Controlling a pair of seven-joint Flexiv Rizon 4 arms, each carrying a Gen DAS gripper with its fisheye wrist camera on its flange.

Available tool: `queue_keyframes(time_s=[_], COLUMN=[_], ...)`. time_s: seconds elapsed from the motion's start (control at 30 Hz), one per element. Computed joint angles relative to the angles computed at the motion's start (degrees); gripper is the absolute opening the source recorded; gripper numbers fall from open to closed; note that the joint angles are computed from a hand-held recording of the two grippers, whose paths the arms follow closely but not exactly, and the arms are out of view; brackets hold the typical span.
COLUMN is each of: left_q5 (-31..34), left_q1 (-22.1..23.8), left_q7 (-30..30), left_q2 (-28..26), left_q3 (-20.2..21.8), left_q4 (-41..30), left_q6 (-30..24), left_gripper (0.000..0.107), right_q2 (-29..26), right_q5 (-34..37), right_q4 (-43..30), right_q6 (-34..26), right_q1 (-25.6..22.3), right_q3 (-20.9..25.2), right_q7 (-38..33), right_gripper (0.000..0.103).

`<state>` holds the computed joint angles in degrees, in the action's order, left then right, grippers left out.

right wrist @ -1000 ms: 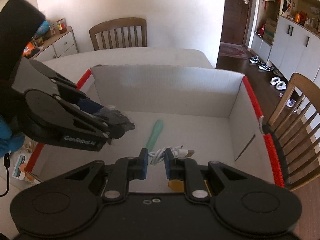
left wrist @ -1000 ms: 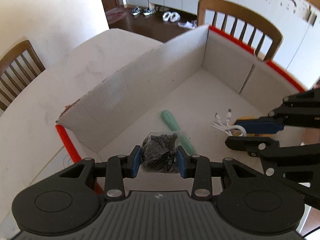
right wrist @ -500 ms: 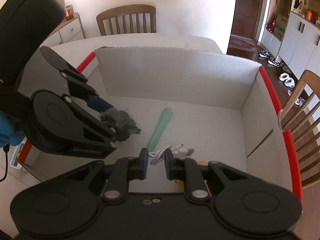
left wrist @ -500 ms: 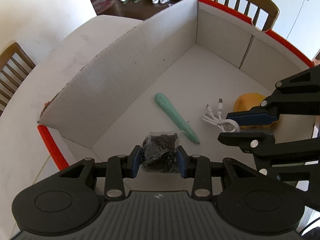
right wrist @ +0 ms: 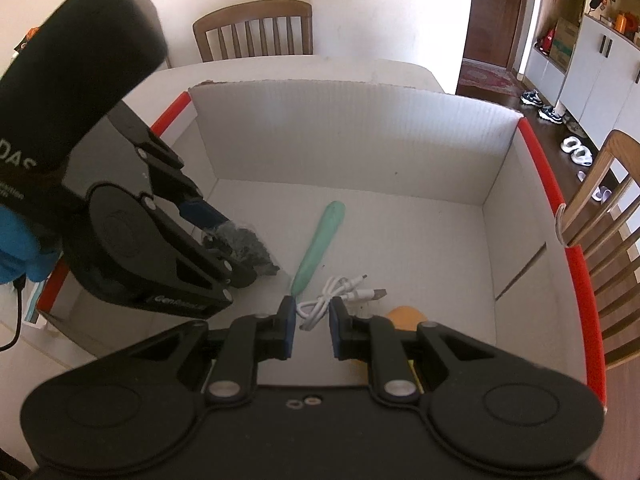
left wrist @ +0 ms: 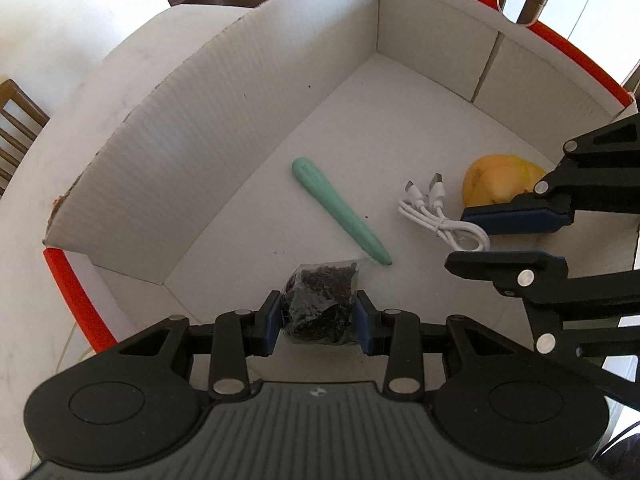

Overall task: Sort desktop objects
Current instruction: 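Lower the seaweed packet into the shoebox with the left tool while the right tool lowers the cable, then open the left tool to drop the seaweed packet while the right tool releases the white cable, then raise both open tools out of the red shoebox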

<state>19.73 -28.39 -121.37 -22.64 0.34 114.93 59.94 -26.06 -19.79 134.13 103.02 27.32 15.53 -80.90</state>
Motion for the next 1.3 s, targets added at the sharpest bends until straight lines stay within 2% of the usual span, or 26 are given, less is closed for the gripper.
queue_keyframes(time_s=[0.3,0.5,0.63,0.7,0.97,1.1,1.3], left_q5=[-0.7,-0.2,-0.3,0.6,3.9,5.6,9.1], left_q1=[0.4,0.0,0.0,-0.5,-1.2,-1.1,-1.2], left_q7=[1.0,-0.2,-0.4,-1.4,-6.3,-8.8,-13.2], left_q2=[0.5,1.1,2.2,2.4,4.5,6.2,9.4], left_q3=[-0.3,-0.1,-0.3,0.1,0.9,0.8,0.3], left_q4=[0.6,1.0,1.9,1.7,2.6,3.8,5.6], left_q6=[0.2,2.0,3.6,3.8,4.7,5.4,6.4], left_gripper=[0.039,0.053,0.063,0.063,0.063,0.064,0.064], right_q2=[0.7,1.8,2.4,2.5,4.6,5.6,7.1], right_q5=[1.7,1.8,1.8,1.8,3.0,3.1,4.6], right_q4=[0.4,1.0,1.5,1.7,3.4,3.8,4.8], right_q6=[0.5,0.4,0.8,1.1,2.2,2.3,3.0], right_q1=[2.1,1.3,0.7,-0.1,2.2,1.6,3.2], right_q3=[-1.9,-1.3,-1.2,-0.7,-2.5,-1.8,-2.9], right_q7=[0.6,0.8,0.9,1.1,0.9,1.2,1.7], right_gripper=[0.028,0.041,0.045,0.047,0.05,0.051,0.052])
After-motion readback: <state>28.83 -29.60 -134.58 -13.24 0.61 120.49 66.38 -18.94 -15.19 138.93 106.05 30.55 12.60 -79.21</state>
